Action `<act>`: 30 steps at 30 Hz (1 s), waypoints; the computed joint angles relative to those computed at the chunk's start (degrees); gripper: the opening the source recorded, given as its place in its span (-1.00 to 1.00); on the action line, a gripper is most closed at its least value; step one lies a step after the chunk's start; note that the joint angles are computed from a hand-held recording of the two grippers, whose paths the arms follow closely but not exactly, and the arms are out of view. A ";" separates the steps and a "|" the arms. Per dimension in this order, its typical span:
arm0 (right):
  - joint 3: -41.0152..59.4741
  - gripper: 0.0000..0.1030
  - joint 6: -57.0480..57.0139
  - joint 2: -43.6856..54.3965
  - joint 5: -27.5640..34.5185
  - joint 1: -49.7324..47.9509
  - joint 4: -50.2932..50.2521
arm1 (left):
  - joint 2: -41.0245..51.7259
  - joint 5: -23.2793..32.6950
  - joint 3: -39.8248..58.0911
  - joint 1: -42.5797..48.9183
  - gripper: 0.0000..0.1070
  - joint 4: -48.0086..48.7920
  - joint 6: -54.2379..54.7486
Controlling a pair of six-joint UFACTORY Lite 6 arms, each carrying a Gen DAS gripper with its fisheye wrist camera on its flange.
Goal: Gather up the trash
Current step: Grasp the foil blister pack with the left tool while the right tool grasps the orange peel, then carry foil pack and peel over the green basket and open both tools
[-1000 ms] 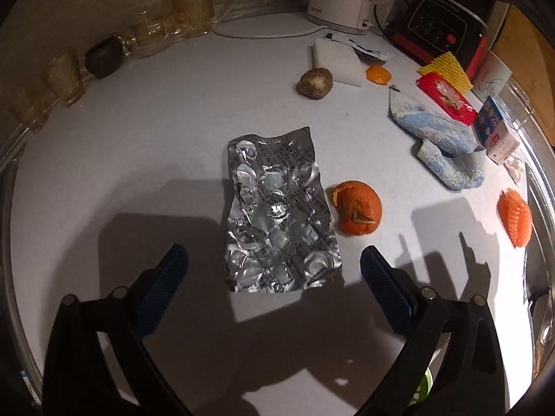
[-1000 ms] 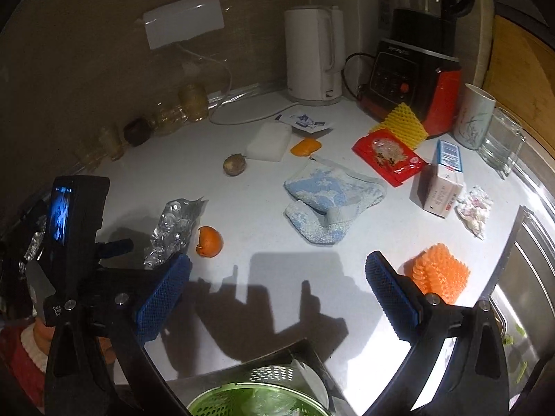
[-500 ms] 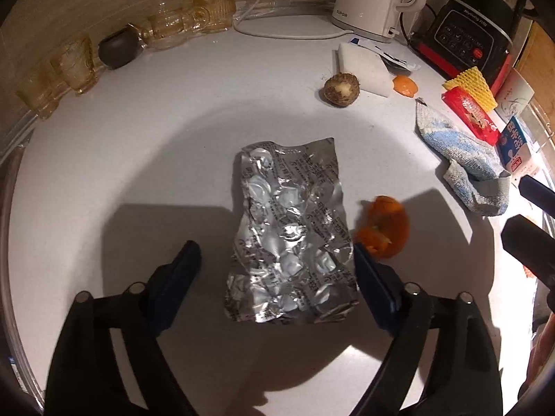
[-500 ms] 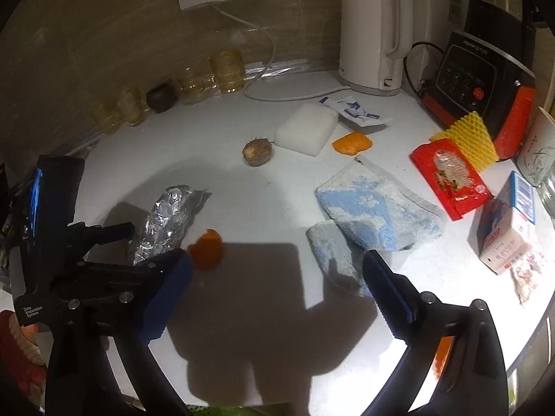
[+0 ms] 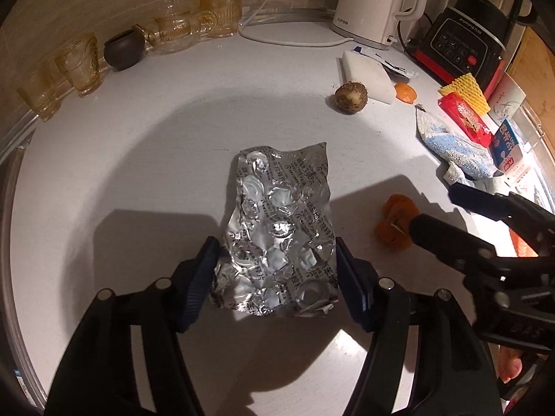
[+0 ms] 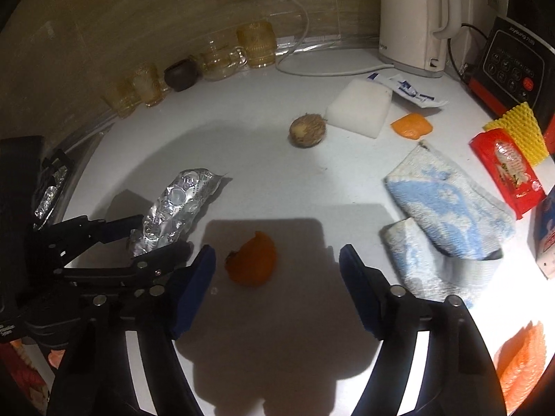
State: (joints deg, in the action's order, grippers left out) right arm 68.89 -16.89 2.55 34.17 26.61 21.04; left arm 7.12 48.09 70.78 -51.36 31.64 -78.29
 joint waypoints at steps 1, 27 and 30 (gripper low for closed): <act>0.03 0.36 1.01 0.37 -0.34 0.55 -0.45 | -0.44 0.53 -0.19 -0.27 0.17 0.40 -0.15; -5.55 -0.48 42.67 -10.76 4.90 11.05 -32.25 | -11.21 2.01 -4.16 -2.73 0.17 -1.89 11.47; -8.75 -0.48 48.39 -19.63 10.85 12.63 -37.00 | -10.25 3.88 -0.64 -7.17 0.17 -1.31 11.72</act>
